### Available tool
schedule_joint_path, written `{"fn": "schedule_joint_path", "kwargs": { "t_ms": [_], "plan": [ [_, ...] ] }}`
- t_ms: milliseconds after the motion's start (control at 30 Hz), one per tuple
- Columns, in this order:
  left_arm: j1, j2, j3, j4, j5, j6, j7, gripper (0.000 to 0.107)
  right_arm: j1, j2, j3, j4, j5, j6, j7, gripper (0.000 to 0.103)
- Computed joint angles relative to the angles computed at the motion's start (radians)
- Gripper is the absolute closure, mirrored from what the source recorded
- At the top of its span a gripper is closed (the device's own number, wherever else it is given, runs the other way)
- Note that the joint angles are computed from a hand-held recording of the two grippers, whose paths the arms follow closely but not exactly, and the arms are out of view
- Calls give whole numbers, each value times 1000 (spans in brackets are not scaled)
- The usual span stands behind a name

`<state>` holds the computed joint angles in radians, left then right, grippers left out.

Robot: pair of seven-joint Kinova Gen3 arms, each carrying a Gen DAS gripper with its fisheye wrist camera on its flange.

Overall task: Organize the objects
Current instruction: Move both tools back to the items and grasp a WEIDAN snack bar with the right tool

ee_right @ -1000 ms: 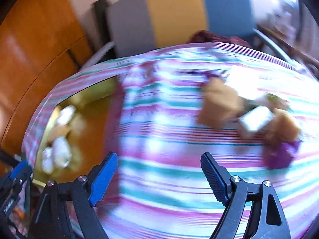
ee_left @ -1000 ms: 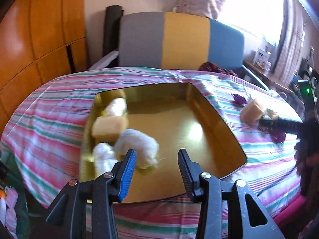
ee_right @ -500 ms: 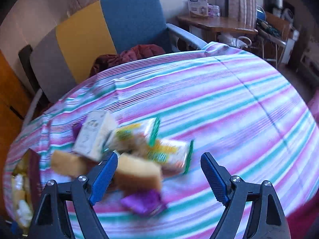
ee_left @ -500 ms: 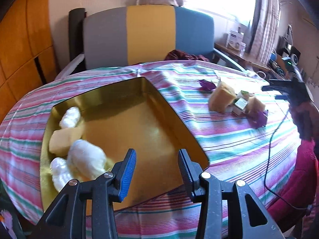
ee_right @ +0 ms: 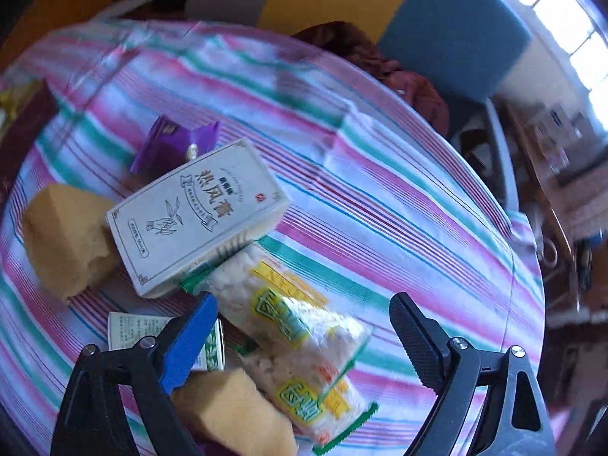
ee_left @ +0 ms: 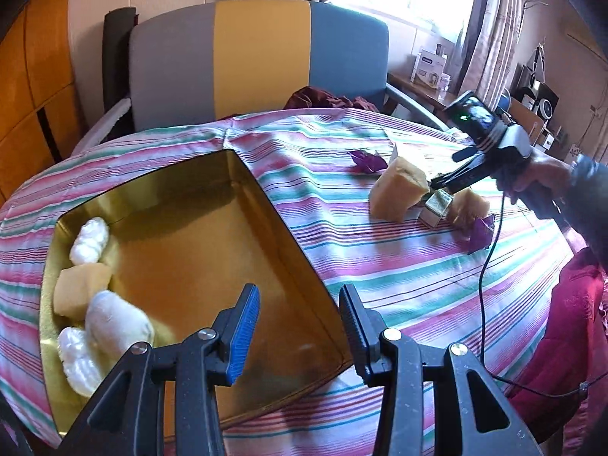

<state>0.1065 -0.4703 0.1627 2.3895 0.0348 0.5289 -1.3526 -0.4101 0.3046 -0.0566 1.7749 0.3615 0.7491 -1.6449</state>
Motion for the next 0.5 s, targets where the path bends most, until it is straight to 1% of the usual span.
{"fn": "schedule_joint_path", "kwargs": {
  "t_ms": [33, 100, 133, 167, 233, 267, 300, 400, 467, 500],
  "plan": [
    [4, 10, -2, -4, 3, -4, -2, 64, 7, 17, -8, -19, -10, 16, 28, 8],
    [5, 30, 8, -13, 1, -13, 0, 64, 12, 51, -14, -52, -26, 45, 67, 8],
    [9, 35, 7, -16, 1, -16, -2, 64, 21, 64, -18, -66, -47, 58, 88, 13],
    [13, 38, 8, -19, 2, -20, -2, 64, 38, 76, -27, -82, -83, 77, 117, 29],
    [20, 45, 14, -24, 3, -27, 0, 64, 52, 72, -28, -75, -126, 78, 135, 39],
    [25, 51, 13, -27, 4, -30, -2, 64, 63, 59, -32, -60, -150, 67, 148, 48],
    [34, 57, 10, -28, 7, -36, -7, 64, 72, 47, -35, -47, -174, 65, 157, 52],
    [46, 75, 21, -36, 7, -49, -9, 64, 65, -12, -26, 31, -189, 36, 125, 55],
    [53, 89, 30, -42, 7, -61, -6, 64, 74, -65, -29, 98, -219, 8, 99, 59],
    [57, 97, 34, -47, 8, -65, -3, 64, 79, -84, -29, 122, -240, -3, 93, 60]
  ]
}}
